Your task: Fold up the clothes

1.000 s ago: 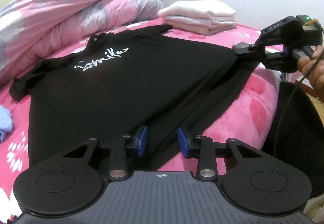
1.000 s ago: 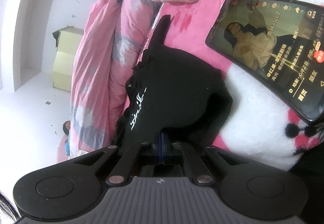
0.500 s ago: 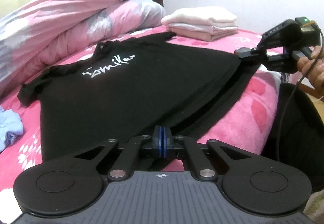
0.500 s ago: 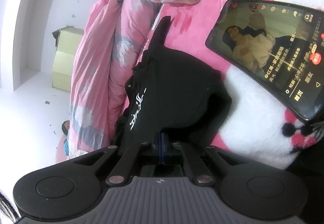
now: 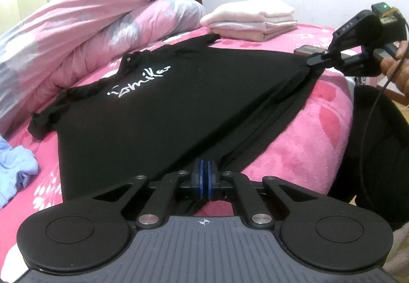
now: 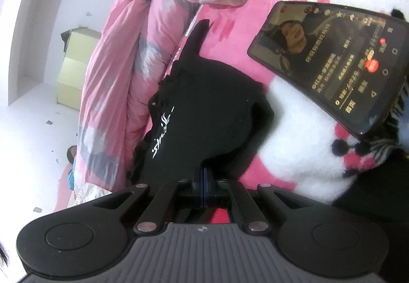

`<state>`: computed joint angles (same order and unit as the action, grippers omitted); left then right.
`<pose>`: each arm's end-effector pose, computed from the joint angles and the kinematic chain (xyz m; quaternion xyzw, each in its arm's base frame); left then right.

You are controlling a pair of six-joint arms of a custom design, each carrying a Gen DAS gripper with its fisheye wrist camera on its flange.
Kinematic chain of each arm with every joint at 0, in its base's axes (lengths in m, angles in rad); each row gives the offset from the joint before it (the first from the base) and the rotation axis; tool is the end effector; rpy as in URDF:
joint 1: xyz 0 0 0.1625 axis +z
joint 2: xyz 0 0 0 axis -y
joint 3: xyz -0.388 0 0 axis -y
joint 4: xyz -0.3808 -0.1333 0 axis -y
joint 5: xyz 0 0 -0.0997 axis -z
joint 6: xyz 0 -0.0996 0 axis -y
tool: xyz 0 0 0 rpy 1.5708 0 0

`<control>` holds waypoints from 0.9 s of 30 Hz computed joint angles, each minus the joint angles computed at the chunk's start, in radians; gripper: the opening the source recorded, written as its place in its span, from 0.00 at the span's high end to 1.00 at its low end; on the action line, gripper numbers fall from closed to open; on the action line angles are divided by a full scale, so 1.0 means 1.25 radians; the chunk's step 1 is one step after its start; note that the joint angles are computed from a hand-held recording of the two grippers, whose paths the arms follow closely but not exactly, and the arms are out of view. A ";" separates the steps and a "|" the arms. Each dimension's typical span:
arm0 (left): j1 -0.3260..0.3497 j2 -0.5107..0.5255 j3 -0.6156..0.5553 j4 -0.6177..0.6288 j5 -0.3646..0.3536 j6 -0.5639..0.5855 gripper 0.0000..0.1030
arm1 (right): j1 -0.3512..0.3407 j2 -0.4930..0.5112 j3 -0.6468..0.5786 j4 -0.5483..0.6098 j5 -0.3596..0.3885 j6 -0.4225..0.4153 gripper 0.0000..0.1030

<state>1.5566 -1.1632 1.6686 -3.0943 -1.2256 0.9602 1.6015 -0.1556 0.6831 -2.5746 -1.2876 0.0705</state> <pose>0.1582 -0.6214 0.3700 0.3288 0.7993 -0.3591 0.3522 0.1870 -0.8395 -0.0083 -0.0141 0.9625 -0.2263 0.1488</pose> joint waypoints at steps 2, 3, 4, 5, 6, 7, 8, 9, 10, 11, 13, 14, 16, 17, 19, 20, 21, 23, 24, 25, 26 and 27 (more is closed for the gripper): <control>-0.001 0.001 -0.005 0.014 0.002 -0.007 0.87 | 0.001 0.004 -0.008 0.005 0.000 -0.001 0.99; -0.001 0.001 -0.005 0.018 -0.001 -0.008 0.84 | 0.001 0.005 -0.009 0.006 0.001 0.001 0.99; 0.000 0.000 -0.004 0.020 -0.005 -0.007 0.80 | 0.000 0.005 -0.010 0.007 0.002 0.003 0.99; 0.000 -0.002 -0.003 0.021 -0.009 -0.004 0.80 | 0.000 0.005 -0.010 0.008 0.002 0.003 0.99; 0.000 -0.003 -0.001 0.021 -0.013 0.000 0.80 | 0.001 0.005 -0.009 0.007 0.002 0.004 0.99; 0.001 -0.003 0.001 0.020 -0.015 0.004 0.78 | 0.001 0.004 -0.009 0.008 0.002 0.004 0.99; 0.001 -0.002 0.001 0.016 -0.017 0.008 0.76 | 0.001 0.004 -0.010 0.009 0.001 0.004 0.99; 0.002 0.000 0.001 0.011 -0.018 0.012 0.76 | 0.002 0.004 -0.010 0.009 0.000 0.003 0.99; 0.002 0.003 -0.002 0.008 -0.018 0.012 0.76 | 0.003 0.004 -0.011 0.010 -0.002 0.002 0.99; 0.003 0.006 -0.005 0.008 -0.018 0.011 0.76 | 0.004 0.004 -0.011 0.011 -0.004 0.002 0.99; 0.007 0.013 -0.015 0.007 -0.026 0.005 0.76 | 0.005 0.007 -0.018 0.015 -0.007 0.004 0.99; 0.010 0.016 -0.019 0.008 -0.031 0.002 0.79 | 0.005 0.008 -0.019 0.015 -0.008 0.004 0.99; 0.015 0.017 -0.024 0.019 -0.052 0.005 0.98 | 0.006 0.010 -0.021 0.016 -0.012 0.005 0.99; 0.016 0.016 -0.023 0.020 -0.060 0.009 1.00 | 0.007 0.011 -0.023 0.016 -0.014 0.005 0.99; 0.018 0.007 -0.016 0.018 -0.078 0.018 1.00 | 0.008 0.012 -0.025 0.017 -0.018 0.006 0.99; 0.019 0.001 -0.012 0.022 -0.087 0.021 1.00 | 0.009 0.011 -0.023 0.014 -0.020 0.005 0.99; 0.019 -0.005 -0.009 0.025 -0.091 0.022 1.00 | 0.009 0.008 -0.018 0.010 -0.020 0.003 0.99; 0.019 -0.017 -0.002 0.029 -0.097 0.024 1.00 | 0.008 0.001 -0.007 0.004 -0.016 0.002 0.99; 0.019 -0.023 0.002 0.031 -0.099 0.024 1.00 | 0.008 -0.003 -0.002 0.000 -0.014 0.001 0.99; 0.019 -0.025 0.003 0.034 -0.099 0.026 1.00 | 0.007 -0.006 0.004 -0.003 -0.012 0.001 0.99; 0.018 -0.027 0.003 0.037 -0.097 0.029 1.00 | 0.007 -0.008 0.006 -0.003 -0.010 0.001 0.99; 0.018 -0.024 0.003 0.034 -0.090 0.036 1.00 | 0.006 -0.009 0.008 -0.003 -0.009 -0.001 0.99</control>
